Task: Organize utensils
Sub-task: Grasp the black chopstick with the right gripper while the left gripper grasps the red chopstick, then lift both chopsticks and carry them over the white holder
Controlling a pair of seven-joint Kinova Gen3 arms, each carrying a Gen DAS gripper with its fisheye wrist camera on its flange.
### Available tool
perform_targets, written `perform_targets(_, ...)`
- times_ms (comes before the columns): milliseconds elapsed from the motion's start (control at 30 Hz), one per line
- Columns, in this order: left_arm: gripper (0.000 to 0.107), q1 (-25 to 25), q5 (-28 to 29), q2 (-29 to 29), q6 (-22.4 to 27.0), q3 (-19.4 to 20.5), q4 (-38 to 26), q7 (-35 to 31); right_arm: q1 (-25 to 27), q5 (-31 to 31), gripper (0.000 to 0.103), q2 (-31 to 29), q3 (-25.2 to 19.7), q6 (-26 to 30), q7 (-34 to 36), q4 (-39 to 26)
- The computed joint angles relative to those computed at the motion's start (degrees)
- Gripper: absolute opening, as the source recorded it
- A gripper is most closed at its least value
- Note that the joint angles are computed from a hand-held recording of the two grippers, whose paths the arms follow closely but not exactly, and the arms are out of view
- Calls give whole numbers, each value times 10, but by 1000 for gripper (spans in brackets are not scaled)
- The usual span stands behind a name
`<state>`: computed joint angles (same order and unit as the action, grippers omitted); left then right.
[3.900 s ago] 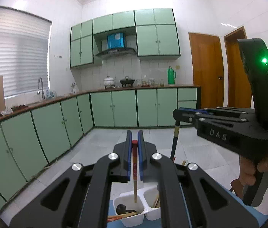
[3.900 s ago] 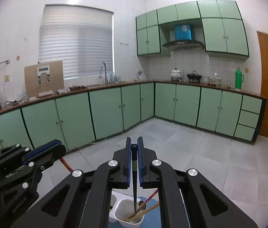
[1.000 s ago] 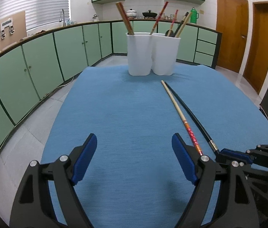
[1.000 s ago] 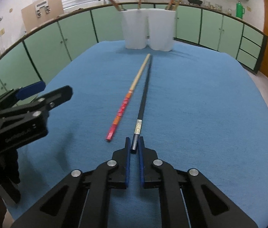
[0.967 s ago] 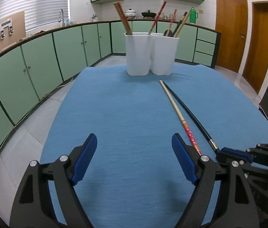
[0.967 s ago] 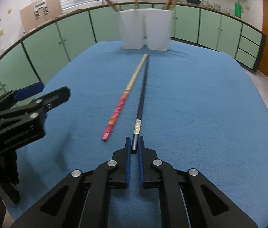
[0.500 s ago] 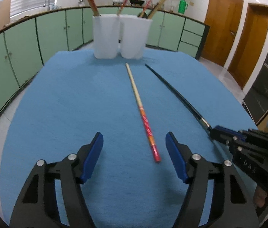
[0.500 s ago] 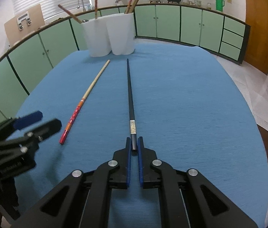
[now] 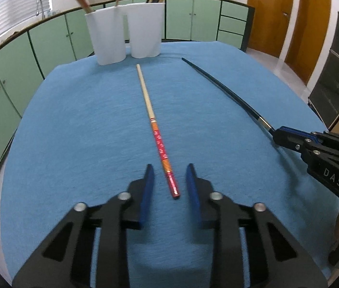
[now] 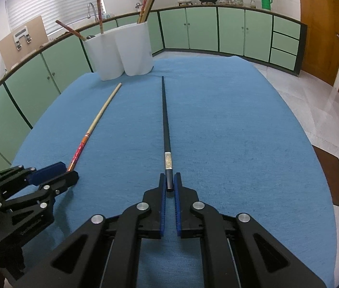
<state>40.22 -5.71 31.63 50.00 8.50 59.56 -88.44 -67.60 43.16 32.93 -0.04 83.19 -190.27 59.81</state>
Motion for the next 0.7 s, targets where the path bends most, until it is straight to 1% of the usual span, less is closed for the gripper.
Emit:
perform_targets(33, 10, -1, 2, 0, 0, 3, 0, -4, -1, 1, 7, -3, 0, -2, -4, 5)
perform_targets(167, 5, -7, 14, 0, -1, 6, -1, 1, -4, 6, 7, -7, -1, 0, -9, 11)
perform_targets(333, 5, -13, 23, -13, -14, 8, 9, 2, -14, 20, 7, -2, 0, 33, 12, -9)
perform_targets(433, 5, -11, 16, -29, -22, 7, 12, -1, -22, 31, 7, 3, 4, 53, 32, -29)
perform_targets(567, 5, -17, 15, -54, -40, 13, 19, -18, -36, 51, 7, 7, 13, 76, 55, -56)
perform_targets(700, 5, -30, 30, -76, -52, 23, 17, -34, -46, 69, 7, 7, 23, 90, 74, -79)
